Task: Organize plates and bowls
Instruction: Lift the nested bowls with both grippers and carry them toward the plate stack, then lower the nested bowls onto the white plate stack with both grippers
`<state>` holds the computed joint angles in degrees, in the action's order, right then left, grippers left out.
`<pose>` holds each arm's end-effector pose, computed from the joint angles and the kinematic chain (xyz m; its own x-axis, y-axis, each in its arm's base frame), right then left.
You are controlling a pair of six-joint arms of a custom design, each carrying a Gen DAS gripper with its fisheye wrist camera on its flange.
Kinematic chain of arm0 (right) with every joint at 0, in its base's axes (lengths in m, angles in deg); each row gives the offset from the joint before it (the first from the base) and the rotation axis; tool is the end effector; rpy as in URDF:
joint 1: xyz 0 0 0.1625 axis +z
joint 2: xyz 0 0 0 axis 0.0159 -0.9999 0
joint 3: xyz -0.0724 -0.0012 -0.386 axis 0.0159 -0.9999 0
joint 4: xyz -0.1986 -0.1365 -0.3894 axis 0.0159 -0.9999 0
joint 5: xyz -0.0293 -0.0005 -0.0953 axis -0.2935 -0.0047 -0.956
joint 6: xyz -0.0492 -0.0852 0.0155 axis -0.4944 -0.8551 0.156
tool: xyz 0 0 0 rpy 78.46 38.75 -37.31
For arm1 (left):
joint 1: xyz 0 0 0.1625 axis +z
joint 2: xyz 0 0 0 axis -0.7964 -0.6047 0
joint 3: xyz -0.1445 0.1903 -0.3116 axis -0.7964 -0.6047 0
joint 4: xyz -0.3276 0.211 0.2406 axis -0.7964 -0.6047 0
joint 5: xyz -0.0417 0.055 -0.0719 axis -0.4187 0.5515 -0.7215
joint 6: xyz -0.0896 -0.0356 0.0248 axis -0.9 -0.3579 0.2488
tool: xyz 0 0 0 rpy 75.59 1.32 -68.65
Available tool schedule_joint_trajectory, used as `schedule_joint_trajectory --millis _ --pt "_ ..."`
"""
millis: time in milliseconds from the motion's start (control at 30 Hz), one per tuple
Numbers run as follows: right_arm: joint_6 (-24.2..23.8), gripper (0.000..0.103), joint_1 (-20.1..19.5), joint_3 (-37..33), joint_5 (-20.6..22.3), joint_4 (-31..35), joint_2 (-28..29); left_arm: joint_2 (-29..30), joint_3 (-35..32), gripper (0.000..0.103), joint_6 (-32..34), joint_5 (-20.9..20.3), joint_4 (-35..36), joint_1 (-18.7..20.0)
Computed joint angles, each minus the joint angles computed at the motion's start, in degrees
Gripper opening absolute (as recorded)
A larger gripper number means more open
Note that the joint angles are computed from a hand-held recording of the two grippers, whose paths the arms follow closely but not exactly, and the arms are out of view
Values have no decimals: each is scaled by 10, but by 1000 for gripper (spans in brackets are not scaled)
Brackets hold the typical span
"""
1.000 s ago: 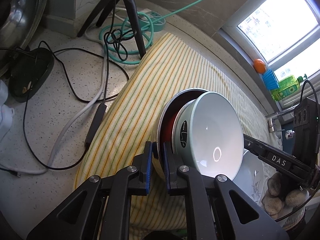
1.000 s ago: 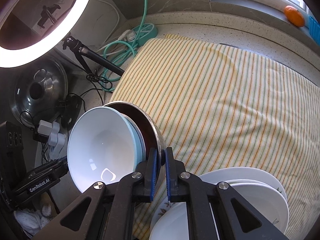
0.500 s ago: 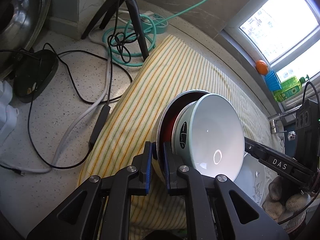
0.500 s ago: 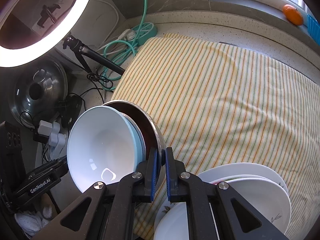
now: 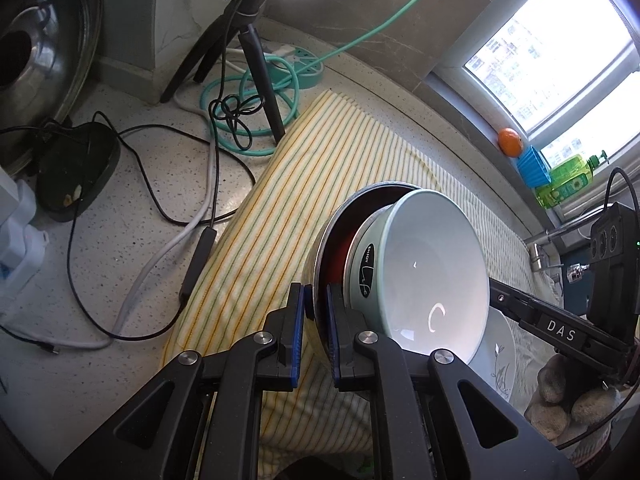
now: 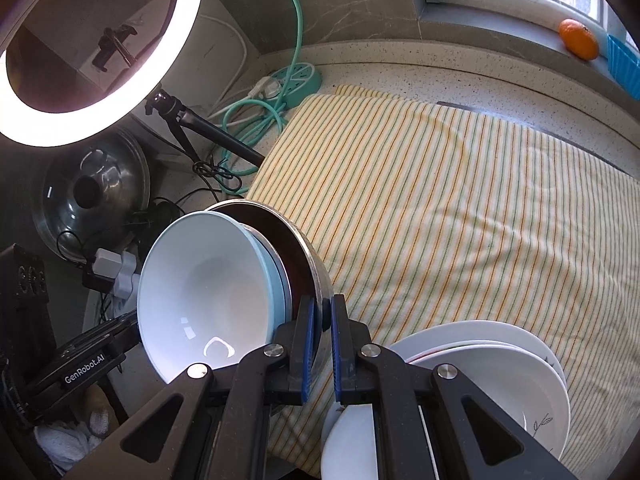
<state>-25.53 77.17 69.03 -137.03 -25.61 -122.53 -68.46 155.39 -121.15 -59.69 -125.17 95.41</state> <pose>-0.0657 -0.8328 0.2760 -0.7585 -0.6033 0.2466 -0.5914 0.7961 0.1283 -0.3925 -0.6480 -0.1577 -0.7749 -0.5753 -0.2618 -0.2205 0.6342 -0.7410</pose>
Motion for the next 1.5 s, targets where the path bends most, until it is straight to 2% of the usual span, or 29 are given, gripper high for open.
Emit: schedule_joint_trajectory --millis 600,1500 --pt "9 7 -10 -44 31 33 -12 43 -87 9 44 10 33 -13" --pt "15 7 -55 -100 25 52 -25 174 -294 9 127 -39 82 -20"
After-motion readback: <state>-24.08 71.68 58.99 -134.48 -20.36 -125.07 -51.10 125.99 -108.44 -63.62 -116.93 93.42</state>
